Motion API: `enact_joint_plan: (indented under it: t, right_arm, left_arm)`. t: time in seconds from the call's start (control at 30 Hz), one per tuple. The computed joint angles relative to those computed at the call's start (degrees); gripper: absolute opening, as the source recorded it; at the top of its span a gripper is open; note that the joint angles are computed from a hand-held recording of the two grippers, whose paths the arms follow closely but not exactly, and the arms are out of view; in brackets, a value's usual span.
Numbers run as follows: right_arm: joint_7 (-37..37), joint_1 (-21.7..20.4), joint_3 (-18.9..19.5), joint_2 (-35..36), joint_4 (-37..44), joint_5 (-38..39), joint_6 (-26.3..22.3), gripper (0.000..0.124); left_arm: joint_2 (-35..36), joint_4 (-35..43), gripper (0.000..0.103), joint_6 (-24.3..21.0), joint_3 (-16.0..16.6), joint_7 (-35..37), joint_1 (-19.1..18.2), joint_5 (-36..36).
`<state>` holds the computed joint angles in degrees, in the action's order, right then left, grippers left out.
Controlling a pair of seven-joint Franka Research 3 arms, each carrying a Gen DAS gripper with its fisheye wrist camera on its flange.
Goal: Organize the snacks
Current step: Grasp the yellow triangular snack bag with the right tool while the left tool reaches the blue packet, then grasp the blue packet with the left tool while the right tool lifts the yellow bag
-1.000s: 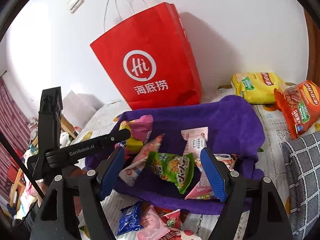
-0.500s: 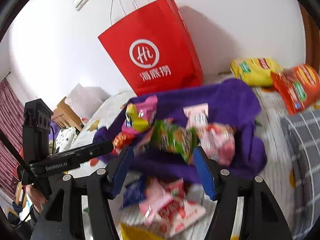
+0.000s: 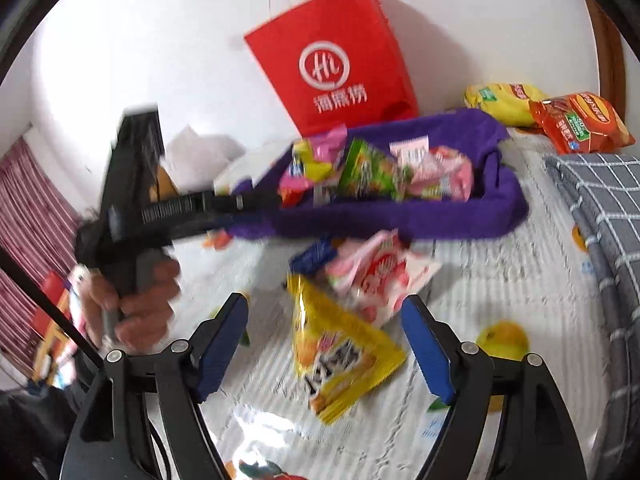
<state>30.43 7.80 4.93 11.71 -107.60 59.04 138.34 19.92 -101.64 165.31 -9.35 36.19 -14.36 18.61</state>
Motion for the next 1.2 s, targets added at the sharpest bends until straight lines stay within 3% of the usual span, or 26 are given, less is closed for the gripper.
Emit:
enact_joint_plan:
  t: [0.1,0.27,0.43,0.53,0.67,0.73,0.83,0.97,1.2]
  right_arm:
    - [1.98,1.61,0.32,-0.36,-2.25,-2.3,3.57,0.079]
    - [9.14,6.06,0.44,-0.17,-5.26,-13.58,15.93,0.078]
    - [17.41,8.79,-0.07,-0.46,-8.52,-26.7,23.53,0.063]
    - [18.46,7.37,0.99,-0.69,-8.56,-25.73,23.52,0.061]
    - [16.53,5.32,1.99,-3.58,-10.9,-20.14,24.25,0.06]
    - [16.23,5.3,1.52,-5.14,-12.75,-18.95,26.87,0.06]
    - [21.11,5.87,-0.41,-6.06,-14.86,-23.83,31.24,0.061]
    - [23.76,4.27,-1.1,-4.67,-13.9,-24.16,29.44,0.061]
    - [19.93,0.99,0.78,-2.22,-11.38,-14.2,26.17,0.063]
  left_arm:
    - [-0.24,-0.79,0.064,1.13,-1.69,1.84,1.71,-2.81]
    - [-0.88,-2.1,0.065,3.21,-2.98,3.94,3.0,-6.06]
    - [-0.75,-2.52,0.065,4.07,-5.48,7.62,5.01,-10.3]
    - [-0.47,-2.46,0.065,4.11,-7.27,10.64,6.23,-13.41]
    - [-0.48,-1.75,0.065,2.68,-4.69,10.17,3.57,-11.55]
    - [-0.13,-0.96,0.065,1.54,-4.29,10.31,2.9,-10.79]
    - [1.13,0.59,0.067,-0.41,-7.17,15.14,4.57,-13.23]
    - [2.66,2.82,0.067,-3.5,-6.52,17.29,2.93,-12.95]
    - [6.05,7.17,0.068,-10.32,-7.1,21.71,2.2,-14.46]
